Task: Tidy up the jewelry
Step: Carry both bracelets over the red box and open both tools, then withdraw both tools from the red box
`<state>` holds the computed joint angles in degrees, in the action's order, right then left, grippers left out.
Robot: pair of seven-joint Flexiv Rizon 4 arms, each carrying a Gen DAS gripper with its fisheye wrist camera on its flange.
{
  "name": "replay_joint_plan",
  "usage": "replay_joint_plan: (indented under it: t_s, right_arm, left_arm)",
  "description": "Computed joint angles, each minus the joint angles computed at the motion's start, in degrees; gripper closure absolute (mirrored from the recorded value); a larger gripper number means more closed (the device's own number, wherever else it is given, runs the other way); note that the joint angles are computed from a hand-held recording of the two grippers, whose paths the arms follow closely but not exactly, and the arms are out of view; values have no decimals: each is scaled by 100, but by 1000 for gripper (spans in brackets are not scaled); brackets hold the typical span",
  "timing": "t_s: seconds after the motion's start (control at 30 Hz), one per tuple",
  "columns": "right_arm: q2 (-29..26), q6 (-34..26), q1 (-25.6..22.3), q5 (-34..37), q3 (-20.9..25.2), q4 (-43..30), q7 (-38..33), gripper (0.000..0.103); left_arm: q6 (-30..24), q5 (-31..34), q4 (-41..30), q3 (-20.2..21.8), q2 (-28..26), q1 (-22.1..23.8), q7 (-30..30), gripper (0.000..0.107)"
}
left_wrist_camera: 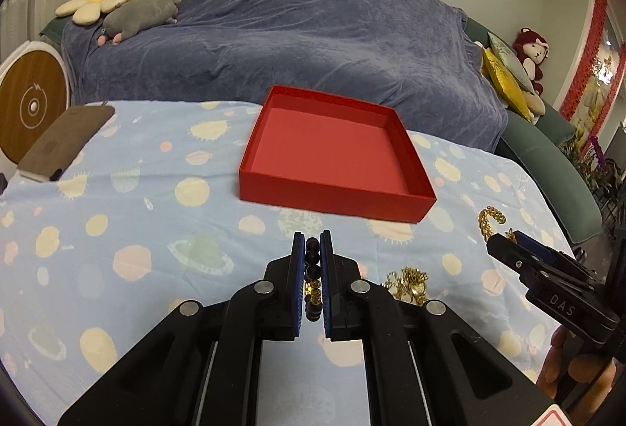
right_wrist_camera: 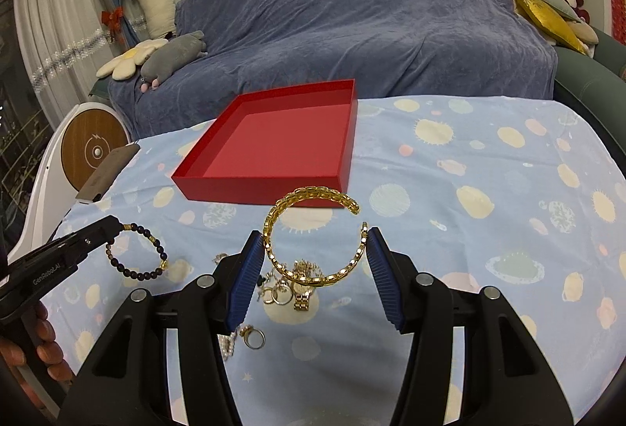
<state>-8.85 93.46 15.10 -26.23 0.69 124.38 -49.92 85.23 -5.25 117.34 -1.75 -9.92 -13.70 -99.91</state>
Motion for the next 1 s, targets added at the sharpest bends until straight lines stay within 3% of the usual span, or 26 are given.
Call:
replay_joint_plan:
  t_s: [0.07, 0.23, 0.4, 0.63, 0.9, 1.0]
  right_arm:
    - [-223, -287, -521, 738, 750, -490, -717, 51]
    - [-893, -850, -910, 1745, 1401, -1769, -1867, 51]
    - [-1686, -1376, -840, 2142, 1422, -3048, -2407, 51]
    - [-2778, -2240, -705, 2502, 1388, -4711, -2912, 51]
    - [-3531, -2990, -415, 2451, 1025, -5800, -2988, 50]
    - [-3638, -3055, -357, 2418, 898, -5933, -2966, 48]
  left_arm:
    - [-32, -210, -215, -158, -88, 138, 281, 102]
    - [-238, -208, -1183, -116, -623, 164, 619, 102]
    - [-476, -441, -2282, -206, -1408, 308, 947, 102]
    - [-1016, -406, -3842, 39, -2523, 197, 963, 102]
    - [-1776, -367, -5279, 184, -3527, 167, 836, 101]
    - [-1989, -323, -5586, 253, -3739, 152, 662, 92]
